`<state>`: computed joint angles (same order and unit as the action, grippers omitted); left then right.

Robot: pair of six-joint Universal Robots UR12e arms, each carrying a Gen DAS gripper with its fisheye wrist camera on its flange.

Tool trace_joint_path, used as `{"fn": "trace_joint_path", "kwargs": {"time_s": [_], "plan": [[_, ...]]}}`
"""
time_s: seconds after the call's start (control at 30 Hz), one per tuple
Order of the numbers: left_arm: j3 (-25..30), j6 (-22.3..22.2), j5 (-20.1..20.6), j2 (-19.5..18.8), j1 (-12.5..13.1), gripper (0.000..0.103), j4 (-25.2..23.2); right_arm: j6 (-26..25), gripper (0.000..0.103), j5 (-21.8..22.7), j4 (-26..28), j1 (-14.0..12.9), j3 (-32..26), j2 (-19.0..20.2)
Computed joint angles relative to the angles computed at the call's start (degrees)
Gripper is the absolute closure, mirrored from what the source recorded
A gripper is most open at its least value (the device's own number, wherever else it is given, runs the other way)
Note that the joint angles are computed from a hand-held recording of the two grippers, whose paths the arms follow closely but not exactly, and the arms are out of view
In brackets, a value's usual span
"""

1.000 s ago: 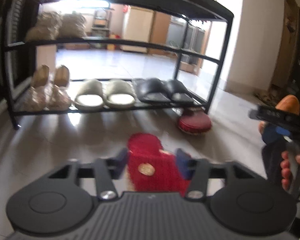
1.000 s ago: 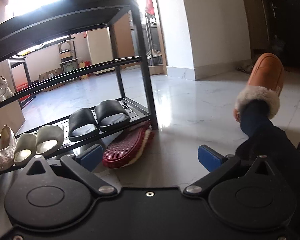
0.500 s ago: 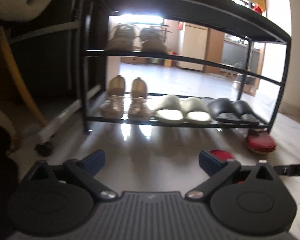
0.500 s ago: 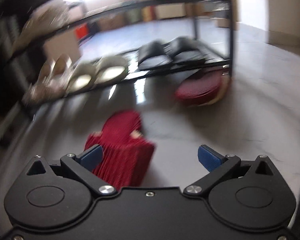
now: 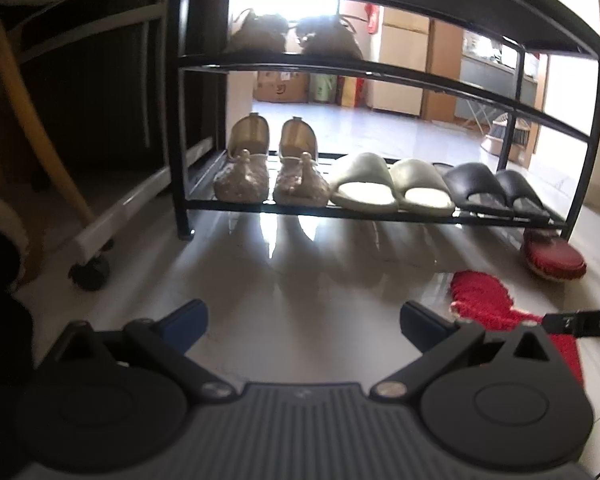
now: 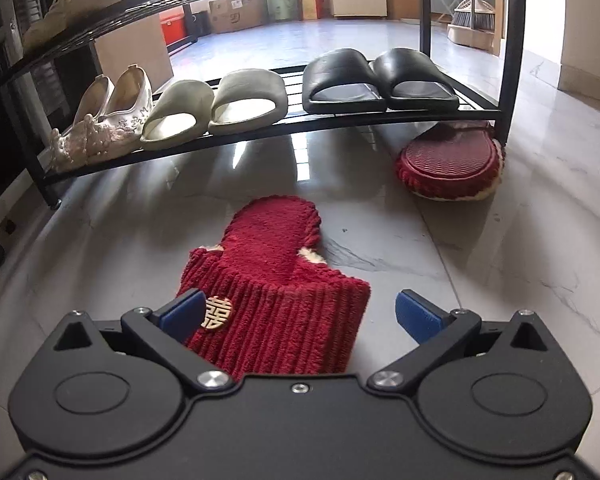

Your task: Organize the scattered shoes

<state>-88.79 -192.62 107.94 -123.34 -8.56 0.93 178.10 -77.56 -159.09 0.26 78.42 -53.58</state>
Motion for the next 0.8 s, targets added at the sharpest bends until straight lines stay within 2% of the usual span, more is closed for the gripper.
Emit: {"fn": "trace_joint_path", "kwargs": {"time_s": [0.07,0.2,0.33,0.43,0.5,0.57,0.6,0.63,0.7,0.8], "plan": [[-0.16,0.03,1.41,-0.27,-0.11,0.000,-0.12,0.82,0.000,-0.49,0.09,0.21,-0.15,0.20],[-0.26,-4.83,1.34,0.02,0.42,0.000,-3.25,1.86,0.000,-1.69,0.53,0.49,-0.22,0.51],[-0.39,-6.96,1.58,0.25,0.62,0.000,-4.22,2.11,0.002,-2.13,1.18,0.70,-0.52,0.97],[-0.41,-7.53,1.57,0.27,0.71,0.001,-4.41,0.27,0.019,-2.33,1.52,1.02,-0.93,1.38],[-0.40,-7.76,1.48,0.30,0.75,0.001,-4.65,-0.42,0.029,-3.95,1.82,1.39,-1.16,1.51],[-0.39,-7.99,1.38,0.33,0.79,0.000,-4.88,-1.37,0.049,-4.35,1.86,1.41,-1.32,1.64],[-0.38,-8.10,1.33,0.34,0.81,0.000,-5.00,-1.93,0.049,-4.01,1.90,1.32,-1.38,1.66],[-0.38,-8.22,1.29,0.36,0.84,0.000,-5.12,-2.70,0.055,-3.50,2.06,1.25,-1.46,1.65],[-0.37,-8.44,1.19,0.39,0.88,0.001,-5.35,-4.21,0.056,-3.34,2.24,1.36,-1.55,1.59],[-0.36,-8.76,1.09,0.44,0.94,0.000,-5.68,-2.21,0.056,-3.15,3.35,1.76,-1.72,1.36]]}}
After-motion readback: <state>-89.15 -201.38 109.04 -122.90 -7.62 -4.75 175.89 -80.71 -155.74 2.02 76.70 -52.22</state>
